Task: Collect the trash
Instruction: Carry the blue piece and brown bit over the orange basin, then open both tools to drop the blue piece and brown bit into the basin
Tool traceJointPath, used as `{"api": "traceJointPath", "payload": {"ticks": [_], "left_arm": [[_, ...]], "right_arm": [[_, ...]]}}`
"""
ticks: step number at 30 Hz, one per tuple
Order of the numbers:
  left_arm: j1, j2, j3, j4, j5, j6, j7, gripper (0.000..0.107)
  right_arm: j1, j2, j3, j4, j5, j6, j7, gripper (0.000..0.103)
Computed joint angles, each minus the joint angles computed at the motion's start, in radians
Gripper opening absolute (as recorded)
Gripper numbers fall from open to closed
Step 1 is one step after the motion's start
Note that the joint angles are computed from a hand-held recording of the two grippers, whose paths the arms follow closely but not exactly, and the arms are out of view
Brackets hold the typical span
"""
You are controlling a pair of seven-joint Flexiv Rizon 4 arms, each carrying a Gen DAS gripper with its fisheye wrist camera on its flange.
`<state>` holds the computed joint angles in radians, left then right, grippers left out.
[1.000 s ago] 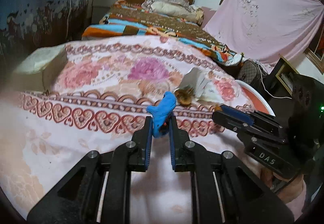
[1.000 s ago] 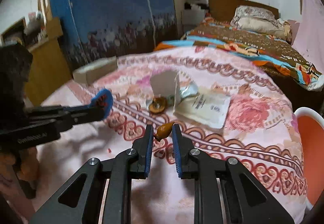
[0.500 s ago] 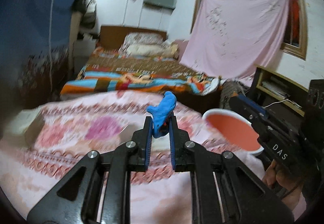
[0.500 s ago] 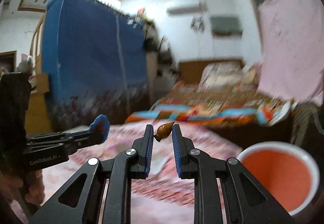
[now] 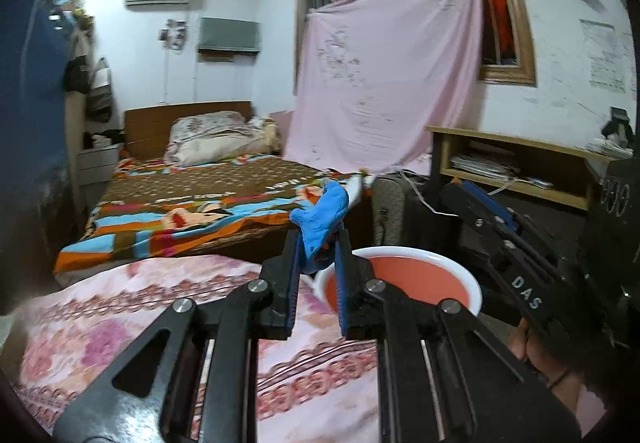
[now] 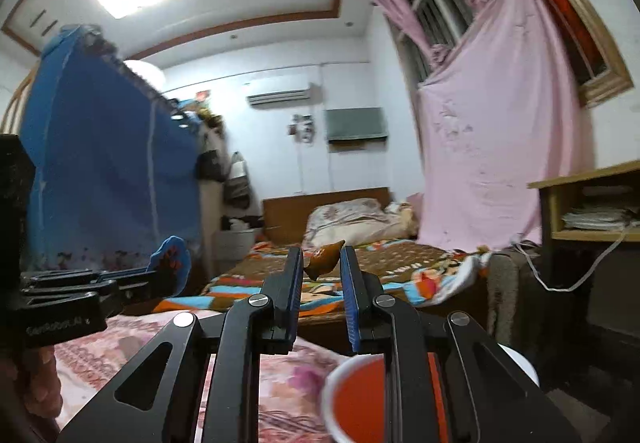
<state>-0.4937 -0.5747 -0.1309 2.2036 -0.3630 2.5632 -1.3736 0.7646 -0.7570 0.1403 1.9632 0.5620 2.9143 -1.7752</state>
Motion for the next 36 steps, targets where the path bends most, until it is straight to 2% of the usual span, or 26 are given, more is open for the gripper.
{"api": "traceJointPath", "payload": {"ticks": [11,20,24,28,33,36], "left_arm": [[0.039,-0.045,-0.039,-0.142,0.102,-0.206,-0.025,0.001],[0.11,-0.064,-0.092,-0.24,0.174,-0.481,-0.145,0.001],[0.158,-0.076,-0.138,-0.278,0.218,-0.582,-0.201,0.001],[0.166,-0.081,-0.144,-0.296,0.23,-0.635,-0.236,0.002],[0.177,-0.085,-0.149,-0.308,0.224,-0.679,-0.274,0.02],[0.173,-0.083,-0.141,-0.304,0.227,-0.672,-0.292,0.027]], "right_arm": [[-0.045,-0.007,-0.008,-0.014,0.088,-0.091,0.037,0.017],[-0.066,0.003,-0.02,-0.006,0.13,-0.217,0.09,0.017],[-0.066,0.011,-0.032,-0.004,0.152,-0.275,0.115,0.018],[-0.061,0.022,-0.047,-0.003,0.181,-0.341,0.13,0.018],[-0.052,0.03,-0.064,0.004,0.197,-0.395,0.156,0.019],[-0.043,0.032,-0.077,0.007,0.203,-0.416,0.164,0.027]]}}
